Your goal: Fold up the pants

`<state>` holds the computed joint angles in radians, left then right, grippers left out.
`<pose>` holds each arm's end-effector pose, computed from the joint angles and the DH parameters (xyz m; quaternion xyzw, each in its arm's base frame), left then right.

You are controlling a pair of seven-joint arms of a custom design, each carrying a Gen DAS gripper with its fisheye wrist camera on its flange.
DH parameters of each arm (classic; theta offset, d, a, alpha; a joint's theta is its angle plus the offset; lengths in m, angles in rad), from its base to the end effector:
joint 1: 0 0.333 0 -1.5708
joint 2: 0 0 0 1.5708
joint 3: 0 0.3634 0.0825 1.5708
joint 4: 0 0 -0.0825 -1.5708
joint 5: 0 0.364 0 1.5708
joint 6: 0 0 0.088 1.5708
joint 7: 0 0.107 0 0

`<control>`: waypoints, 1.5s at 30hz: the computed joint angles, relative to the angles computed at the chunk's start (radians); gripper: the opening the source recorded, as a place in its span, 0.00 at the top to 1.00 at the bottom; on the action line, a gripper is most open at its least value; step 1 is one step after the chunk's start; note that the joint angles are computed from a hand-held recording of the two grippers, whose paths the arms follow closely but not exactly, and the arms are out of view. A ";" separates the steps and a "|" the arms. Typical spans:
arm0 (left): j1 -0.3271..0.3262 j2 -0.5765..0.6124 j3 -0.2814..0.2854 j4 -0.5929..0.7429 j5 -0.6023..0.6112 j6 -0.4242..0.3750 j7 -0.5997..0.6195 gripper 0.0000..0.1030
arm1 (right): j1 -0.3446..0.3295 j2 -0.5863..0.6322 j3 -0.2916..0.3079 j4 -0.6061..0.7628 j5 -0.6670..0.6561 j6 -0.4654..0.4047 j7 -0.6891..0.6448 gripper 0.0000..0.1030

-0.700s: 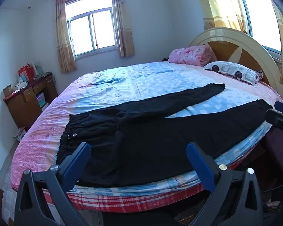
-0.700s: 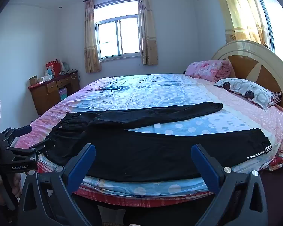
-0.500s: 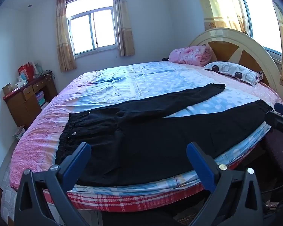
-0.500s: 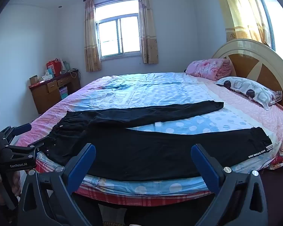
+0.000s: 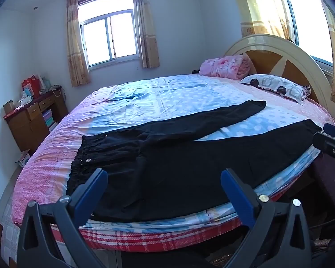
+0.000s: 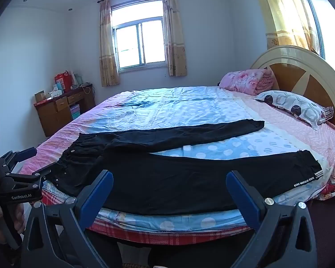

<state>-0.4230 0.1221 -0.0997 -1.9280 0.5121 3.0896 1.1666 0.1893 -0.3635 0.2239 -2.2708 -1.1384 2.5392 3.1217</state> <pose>0.5181 -0.3408 0.6021 -0.4012 0.7676 -0.4154 0.2779 0.4046 0.2064 0.6133 -0.4946 0.6966 -0.4038 0.3271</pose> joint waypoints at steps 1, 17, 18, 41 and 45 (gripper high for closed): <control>0.003 0.002 -0.003 0.002 -0.007 -0.002 0.005 0.00 | 0.000 0.000 0.001 0.001 0.002 -0.003 0.000 0.01; 0.004 -0.001 -0.007 0.006 -0.017 -0.008 0.010 0.00 | -0.002 0.000 -0.002 0.000 0.009 0.002 -0.001 0.01; 0.005 -0.001 -0.010 0.007 -0.022 -0.011 0.015 0.00 | -0.003 0.000 0.000 -0.001 0.007 0.001 0.002 0.01; 0.008 -0.002 -0.011 0.004 -0.021 -0.009 0.013 0.00 | -0.002 0.002 -0.003 -0.003 0.011 0.002 0.001 0.01; 0.006 -0.001 -0.010 -0.002 -0.022 -0.007 0.013 0.00 | -0.003 0.002 -0.002 -0.004 0.010 0.003 0.002 0.01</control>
<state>-0.4171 0.1214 -0.1097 -1.9303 0.4901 3.0830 1.1799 0.1866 -0.3615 0.2217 -2.2751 -1.1281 2.5421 3.1233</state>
